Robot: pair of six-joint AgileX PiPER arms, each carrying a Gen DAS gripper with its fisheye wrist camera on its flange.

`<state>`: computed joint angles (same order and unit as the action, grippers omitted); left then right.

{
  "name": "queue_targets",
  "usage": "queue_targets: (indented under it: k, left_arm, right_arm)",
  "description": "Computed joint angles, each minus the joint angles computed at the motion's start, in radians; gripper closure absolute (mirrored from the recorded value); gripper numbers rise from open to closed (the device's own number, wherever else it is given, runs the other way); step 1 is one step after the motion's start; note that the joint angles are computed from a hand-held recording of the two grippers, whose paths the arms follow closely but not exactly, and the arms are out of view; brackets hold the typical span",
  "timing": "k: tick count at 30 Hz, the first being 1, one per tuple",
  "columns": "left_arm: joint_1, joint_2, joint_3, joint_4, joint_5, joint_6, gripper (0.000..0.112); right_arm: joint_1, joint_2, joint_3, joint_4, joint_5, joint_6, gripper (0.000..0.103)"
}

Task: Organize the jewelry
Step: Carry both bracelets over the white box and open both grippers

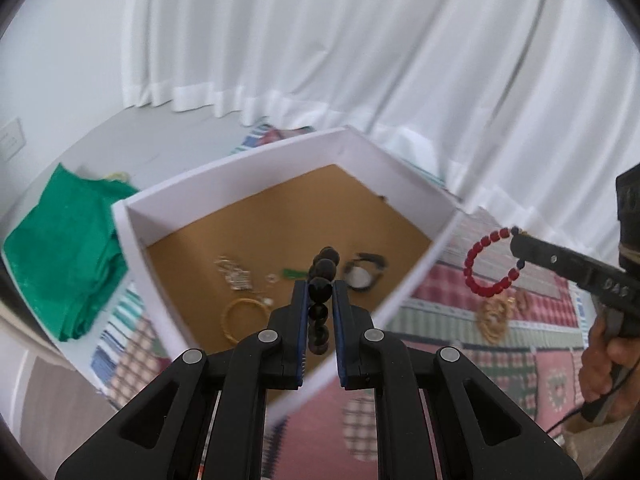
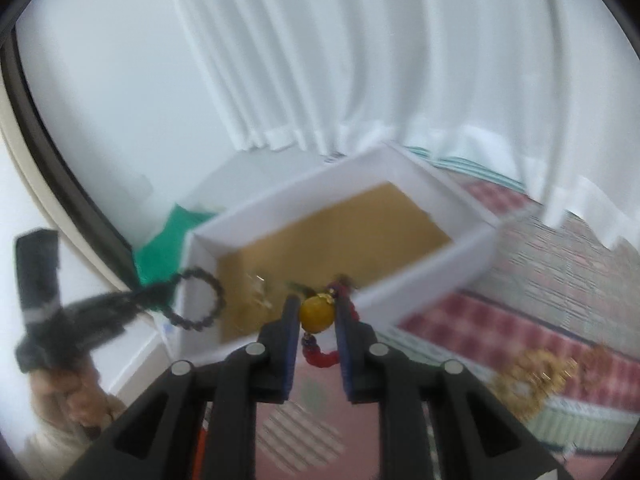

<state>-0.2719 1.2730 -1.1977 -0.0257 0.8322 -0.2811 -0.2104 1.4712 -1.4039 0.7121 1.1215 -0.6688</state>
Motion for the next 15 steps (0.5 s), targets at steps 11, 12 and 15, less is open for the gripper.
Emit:
queue_targets:
  k: [11, 12, 15]
  left_arm:
    - [0.137, 0.154, 0.019, -0.046, -0.055, 0.097, 0.102]
    - [0.144, 0.171, 0.02, -0.045, -0.063, 0.097, 0.102]
    - [0.155, 0.217, 0.019, -0.04, -0.08, 0.093, 0.102]
  right_arm:
    - [0.324, 0.274, -0.172, -0.124, -0.044, 0.244, 0.085]
    - [0.342, 0.291, -0.174, -0.143, -0.056, 0.26, 0.085]
    - [0.382, 0.342, -0.167, -0.182, -0.087, 0.294, 0.085]
